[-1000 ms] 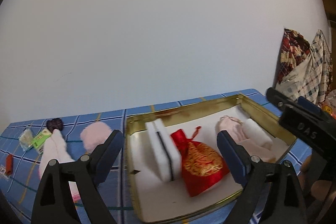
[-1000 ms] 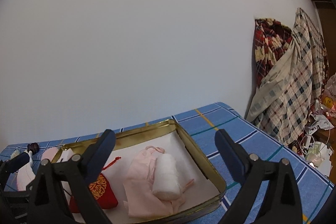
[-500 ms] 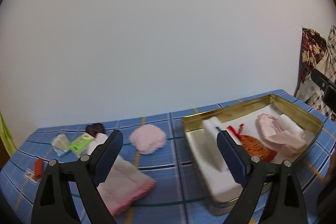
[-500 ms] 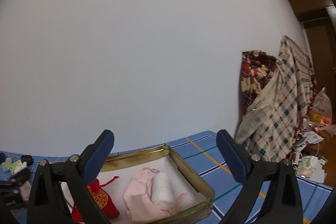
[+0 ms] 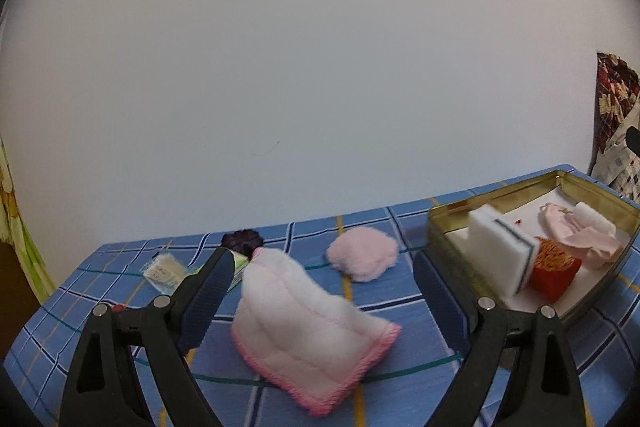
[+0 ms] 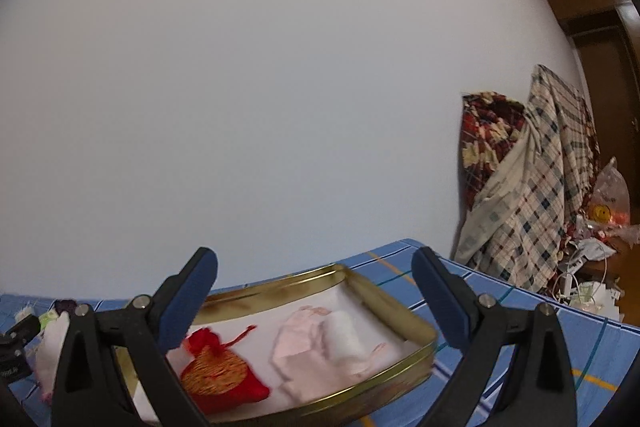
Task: Organize soft objects
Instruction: 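Move both open tools back toward the items on the table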
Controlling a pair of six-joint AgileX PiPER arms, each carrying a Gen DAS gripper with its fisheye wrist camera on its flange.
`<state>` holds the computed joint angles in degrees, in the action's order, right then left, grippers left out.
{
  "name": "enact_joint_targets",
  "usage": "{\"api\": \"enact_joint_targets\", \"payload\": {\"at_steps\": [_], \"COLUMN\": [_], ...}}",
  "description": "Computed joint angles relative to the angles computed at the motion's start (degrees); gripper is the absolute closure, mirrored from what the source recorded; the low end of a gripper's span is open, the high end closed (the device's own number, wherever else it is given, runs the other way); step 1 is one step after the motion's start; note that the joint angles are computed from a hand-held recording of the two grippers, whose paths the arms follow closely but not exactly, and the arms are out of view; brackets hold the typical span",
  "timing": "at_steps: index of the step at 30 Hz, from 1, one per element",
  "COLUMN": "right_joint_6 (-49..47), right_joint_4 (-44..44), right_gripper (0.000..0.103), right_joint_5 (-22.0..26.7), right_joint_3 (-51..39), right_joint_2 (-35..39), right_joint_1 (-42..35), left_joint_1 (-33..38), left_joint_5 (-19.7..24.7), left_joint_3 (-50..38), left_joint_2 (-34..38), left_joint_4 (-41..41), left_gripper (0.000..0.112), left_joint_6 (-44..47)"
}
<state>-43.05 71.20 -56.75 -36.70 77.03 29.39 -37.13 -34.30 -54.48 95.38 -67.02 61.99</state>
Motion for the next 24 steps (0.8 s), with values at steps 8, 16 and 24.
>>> {"api": "enact_joint_targets", "payload": {"at_steps": [8,16,24], "right_joint_6": [-1.0,-0.3,-2.7], "right_joint_4": [3.6,4.9,5.7], "right_gripper": [0.003,0.003,0.003], "right_joint_5": [-1.1,-0.1,3.8], "right_joint_3": [-4.9,-12.8,-20.1], "right_joint_2": [4.3,11.9,18.4], "right_joint_1": [7.0,13.0,17.2], "left_joint_1": [6.1,12.3,22.7], "left_joint_5": [2.6,2.7,7.2], "left_joint_3": [2.5,5.0,5.2], "left_joint_2": [-1.4,-2.1,-2.1], "left_joint_4": [5.2,11.4,17.9], "left_gripper": [0.020,0.020,0.020], "left_joint_6": [-4.8,-8.9,-15.4]}}
